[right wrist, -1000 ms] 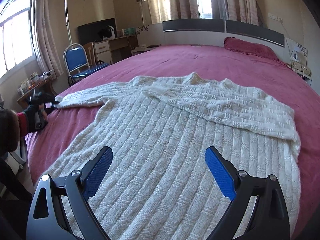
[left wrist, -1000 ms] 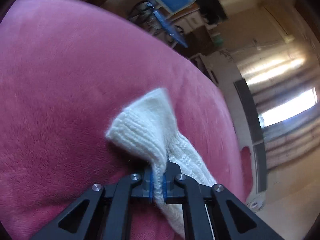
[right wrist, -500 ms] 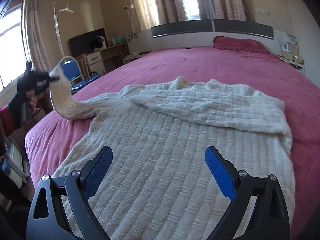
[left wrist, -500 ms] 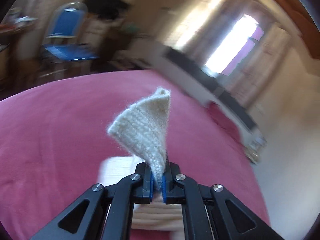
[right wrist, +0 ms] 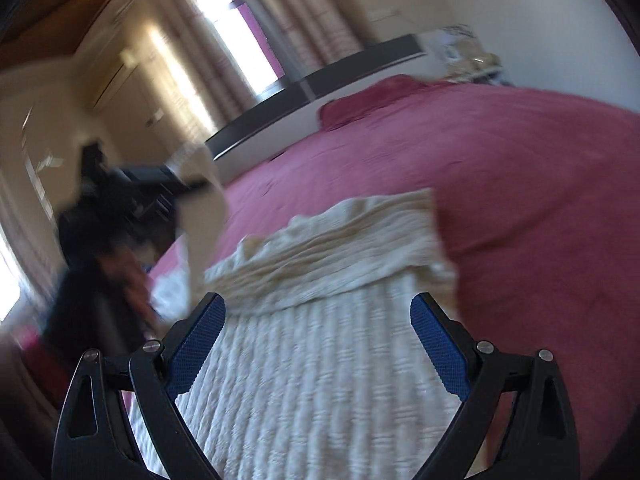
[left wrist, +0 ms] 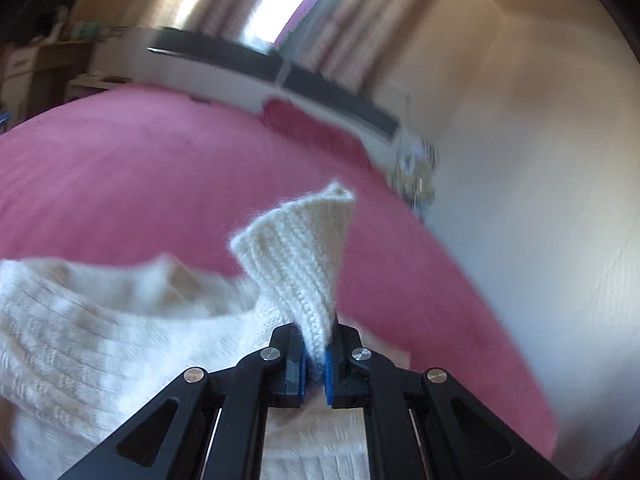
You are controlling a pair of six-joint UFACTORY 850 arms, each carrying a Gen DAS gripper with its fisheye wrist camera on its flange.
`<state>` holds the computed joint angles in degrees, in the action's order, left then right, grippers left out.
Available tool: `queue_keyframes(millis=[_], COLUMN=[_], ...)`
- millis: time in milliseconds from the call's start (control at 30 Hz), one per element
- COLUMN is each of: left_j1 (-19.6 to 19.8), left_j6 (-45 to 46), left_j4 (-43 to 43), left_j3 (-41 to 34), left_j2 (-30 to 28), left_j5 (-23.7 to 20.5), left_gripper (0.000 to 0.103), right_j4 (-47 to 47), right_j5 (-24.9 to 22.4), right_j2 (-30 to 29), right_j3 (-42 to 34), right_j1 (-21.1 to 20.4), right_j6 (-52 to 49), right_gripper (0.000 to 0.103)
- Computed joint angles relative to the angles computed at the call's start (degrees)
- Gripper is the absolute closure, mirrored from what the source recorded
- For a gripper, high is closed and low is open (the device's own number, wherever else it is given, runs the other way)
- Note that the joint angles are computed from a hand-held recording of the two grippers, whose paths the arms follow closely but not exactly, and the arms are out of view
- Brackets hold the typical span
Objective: Fold clothes
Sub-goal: 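Grasp the other sleeve cuff with the left gripper and lift it, then lay the held sleeve across the body and open the left gripper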
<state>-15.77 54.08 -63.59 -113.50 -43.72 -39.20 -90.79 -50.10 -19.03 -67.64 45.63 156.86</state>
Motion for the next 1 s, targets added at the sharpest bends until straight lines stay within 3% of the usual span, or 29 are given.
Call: queue_keyframes(millis=[133, 333, 400, 433, 467, 533, 567, 667, 800, 1000], left_j1=[-3.26, -3.75, -4.61, -5.15, -5.86, -6.90, -7.21, -6.37, -2.27, 3.94], left_j6=[-1.90, 0.12, -0.08, 2.35, 7.18, 15.11, 16.47, 12.09, 5.09, -7.98], left_j4=[8.08, 9.48, 13.43, 14.05, 13.82, 12.69, 12.94, 13.83, 14.80, 27.47], left_j3=[1.94, 5.45, 4.93, 5.65, 7.78, 11.59, 12.69, 13.17, 14.94, 20.12], left_j2=[-0.71, 1.35, 1.26, 1.68, 3.38, 6.34, 7.39, 8.43, 9.88, 12.36], left_j5=[2.17, 5.81, 3.54, 2.33, 1.51, 2.12, 2.82, 3.87, 6.56, 16.77], left_gripper=[0.098, 0.097, 0.082, 0.064, 0.035, 0.001, 0.000, 0.000, 0.000, 0.000], right_j4=[-0.64, -2.66, -3.01, -3.11, -3.22, -3.66, -3.86, -4.45, -4.46, -0.42], right_j5=[-0.30, -0.37, -0.08, 0.08, 0.20, -0.92, -1.49, -3.18, -5.30, -2.54], right_j2=[1.86, 2.54, 2.39, 2.34, 2.29, 2.40, 2.46, 2.62, 3.31, 3.13], right_j3=[2.45, 3.56, 3.48, 3.48, 3.47, 3.63, 3.70, 3.93, 4.74, 3.17], right_j1=[-0.28, -0.19, -0.28, -0.35, -0.41, -0.01, 0.20, 0.80, 1.30, 0.45], right_j6=[2.97, 6.40, 6.55, 6.62, 6.69, 6.99, 7.13, 7.54, 9.14, 5.66], right_gripper=[0.007, 0.007, 0.007, 0.007, 0.007, 0.007, 0.000, 0.000, 0.000, 0.000])
